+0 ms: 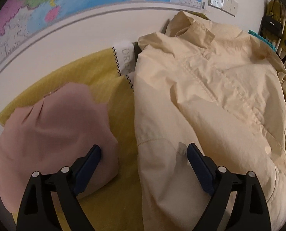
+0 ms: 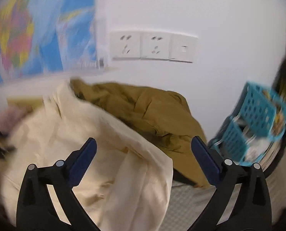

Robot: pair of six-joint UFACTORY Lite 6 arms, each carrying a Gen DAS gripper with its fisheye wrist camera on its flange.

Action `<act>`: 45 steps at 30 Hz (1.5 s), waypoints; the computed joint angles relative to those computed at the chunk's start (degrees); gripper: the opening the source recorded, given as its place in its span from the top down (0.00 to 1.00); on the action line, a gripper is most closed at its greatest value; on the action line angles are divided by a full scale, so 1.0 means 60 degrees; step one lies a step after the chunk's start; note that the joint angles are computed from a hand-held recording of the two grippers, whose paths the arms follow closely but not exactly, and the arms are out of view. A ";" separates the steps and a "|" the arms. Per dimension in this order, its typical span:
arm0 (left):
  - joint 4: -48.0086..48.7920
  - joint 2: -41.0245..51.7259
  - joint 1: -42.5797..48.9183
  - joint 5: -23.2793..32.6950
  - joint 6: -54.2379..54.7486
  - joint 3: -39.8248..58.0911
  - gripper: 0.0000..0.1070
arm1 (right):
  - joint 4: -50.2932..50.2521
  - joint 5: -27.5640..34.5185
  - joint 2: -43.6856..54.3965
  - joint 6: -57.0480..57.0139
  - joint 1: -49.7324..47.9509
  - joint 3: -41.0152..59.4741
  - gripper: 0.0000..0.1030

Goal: Fold large clothes

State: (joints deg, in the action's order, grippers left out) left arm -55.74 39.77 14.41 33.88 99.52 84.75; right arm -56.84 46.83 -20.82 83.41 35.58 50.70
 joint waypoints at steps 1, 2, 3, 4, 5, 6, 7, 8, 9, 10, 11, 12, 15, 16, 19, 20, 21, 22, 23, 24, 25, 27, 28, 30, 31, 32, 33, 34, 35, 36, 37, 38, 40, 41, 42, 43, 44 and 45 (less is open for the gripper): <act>-0.0188 -0.0020 -0.0051 0.0017 0.0281 -0.0052 0.18 | 0.0017 -0.0292 -0.0142 -0.0051 -0.0057 -0.0096 0.06; -0.0187 0.0085 -0.0112 0.0024 0.0325 0.0089 0.17 | -0.0086 -0.0392 0.0115 -0.0250 0.0091 0.0049 0.06; 0.0026 0.0166 -0.0361 -0.0137 -0.0025 0.0240 0.15 | -0.0328 -0.0280 0.0622 -0.0278 0.0312 0.0303 0.06; 0.0190 0.0252 -0.0433 -0.0162 -0.0247 0.0364 0.15 | -0.0650 -0.0359 0.1488 -0.0377 0.0408 0.0778 0.06; 0.0457 0.0419 -0.0565 -0.0108 -0.0652 0.0631 0.15 | -0.0737 -0.0661 0.2053 -0.0515 0.0324 0.1103 0.06; 0.0776 0.0757 -0.0735 0.0095 -0.1190 0.1133 0.15 | -0.0712 -0.1163 0.2806 -0.0783 0.0080 0.1583 0.06; 0.0974 0.1014 -0.0836 0.0223 -0.1523 0.1478 0.16 | -0.0697 -0.1693 0.3805 -0.1026 -0.0188 0.2328 0.06; 0.1194 0.1383 -0.0942 0.0434 -0.1925 0.1977 0.27 | -0.0581 -0.1917 0.4564 -0.1312 -0.0313 0.2971 0.06; 0.1404 0.1726 -0.1028 0.0620 -0.2337 0.2427 0.52 | -0.0419 -0.2023 0.5476 -0.1775 -0.0421 0.3784 0.06; 0.1777 0.2129 -0.1095 0.0914 -0.3044 0.3020 0.66 | -0.0393 -0.1785 0.6476 -0.2190 -0.0462 0.4772 0.07; 0.1846 0.2358 -0.1113 0.1015 -0.3486 0.3339 0.90 | -0.0185 -0.1664 0.7455 -0.2945 -0.0578 0.5771 0.10; 0.1739 0.2350 -0.1075 0.1020 -0.3528 0.3342 0.97 | 0.0422 -0.1892 0.8369 -0.3758 -0.0790 0.6770 0.16; -0.0290 0.1003 -0.0628 0.0751 -0.1576 0.1671 0.99 | 0.2423 -0.1439 1.0238 -0.5802 -0.1219 0.9273 0.63; -0.0897 0.0409 -0.0352 0.0871 -0.1037 0.1093 0.99 | 0.2567 -0.1274 1.0423 -0.6069 -0.1220 0.9570 0.80; -0.1816 -0.0988 0.0776 0.2094 -0.0435 0.0183 0.99 | 0.2954 -0.2374 0.8874 -0.5791 -0.1101 0.8064 0.96; -0.2025 -0.1555 0.1199 0.2487 -0.0235 -0.0173 0.99 | 0.2419 -0.2644 0.8208 -0.5259 -0.0881 0.7451 0.97; -0.2268 -0.2036 0.1553 0.2709 0.0007 -0.0487 0.99 | 0.1876 -0.2787 0.7453 -0.4678 -0.0587 0.6895 0.97; -0.2479 -0.2455 0.1866 0.2969 0.0177 -0.0730 0.99 | 0.1411 -0.2874 0.6926 -0.4182 -0.0373 0.6537 0.97; -0.2687 -0.2851 0.2124 0.3147 0.0371 -0.1000 0.99 | 0.0546 -0.2956 0.6217 -0.3362 -0.0065 0.6117 0.97; -0.3035 -0.3484 0.2471 0.3314 0.0671 -0.1384 0.99 | -0.0033 -0.2969 0.5719 -0.2915 0.0129 0.5942 0.97; -0.3208 -0.3817 0.2678 0.3462 0.0803 -0.1591 0.99 | -0.0212 -0.2931 0.5583 -0.2797 0.0141 0.6048 0.97; -0.3233 -0.4074 0.2860 0.3776 0.0430 -0.1465 0.98 | 0.0400 -0.3374 0.5528 -0.3205 -0.0445 0.6229 0.97; -0.3171 -0.4123 0.2639 0.3531 0.0364 -0.1382 0.96 | 0.0870 -0.3594 0.5604 -0.3516 -0.0808 0.6288 0.97; -0.3170 -0.4111 0.1789 0.2277 0.0421 -0.1468 0.60 | 0.1753 -0.3775 0.6375 -0.4141 -0.1773 0.6704 0.97; -0.3169 -0.3986 0.1171 0.1277 0.0538 -0.1552 0.47 | 0.2061 -0.3649 0.6931 -0.4345 -0.2140 0.7064 0.97; -0.3163 -0.3819 0.0852 0.0651 0.0779 -0.1612 0.43 | 0.2769 -0.3737 0.7600 -0.4724 -0.2663 0.7363 0.97; -0.2962 -0.3515 0.0398 -0.0039 0.0776 -0.1670 0.44 | 0.3420 -0.3980 0.8187 -0.4958 -0.3133 0.7481 0.97; -0.2425 -0.3224 0.0197 -0.0382 0.0381 -0.1619 0.44 | 0.3671 -0.3898 0.8543 -0.5088 -0.3329 0.7655 0.97; -0.2066 -0.3051 0.0144 -0.0324 0.0137 -0.1572 0.44 | 0.3566 -0.4077 0.8923 -0.4818 -0.3547 0.7655 0.96; -0.1942 -0.2991 0.0335 0.0134 0.0292 -0.1707 0.43 | 0.3782 -0.4405 0.9175 -0.4747 -0.3704 0.7588 0.95; -0.2170 -0.3187 0.0642 0.0490 0.0775 -0.2103 0.43 | 0.3599 -0.4430 0.9310 -0.4489 -0.3726 0.7586 0.91; -0.2446 -0.3537 0.1024 0.0777 0.1366 -0.2667 0.38 | 0.3015 -0.4200 0.9393 -0.3916 -0.3643 0.7629 0.83; -0.2208 -0.3947 0.1958 0.1897 0.2017 -0.3341 0.27 | 0.2197 -0.3786 0.9268 -0.3232 -0.3442 0.7540 0.71; -0.2045 -0.4221 0.2422 0.2319 0.2347 -0.3756 0.23 | 0.1879 -0.3627 0.8952 -0.2883 -0.3317 0.7254 0.59; -0.1985 -0.4514 0.2839 0.2475 0.2846 -0.4229 0.20 | 0.1458 -0.3630 0.8568 -0.2432 -0.3212 0.6855 0.52; -0.1969 -0.4958 0.3388 0.2662 0.3571 -0.4907 0.19 | 0.0679 -0.3802 0.7836 -0.1684 -0.2994 0.6060 0.38; -0.1920 -0.5226 0.3664 0.2768 0.3899 -0.5321 0.17 | -0.0090 -0.3780 0.7222 -0.0912 -0.2713 0.5366 0.31; -0.1640 -0.5397 0.3980 0.2875 0.4134 -0.5676 0.17 | -0.0964 -0.3638 0.6540 -0.0099 -0.2344 0.4622 0.31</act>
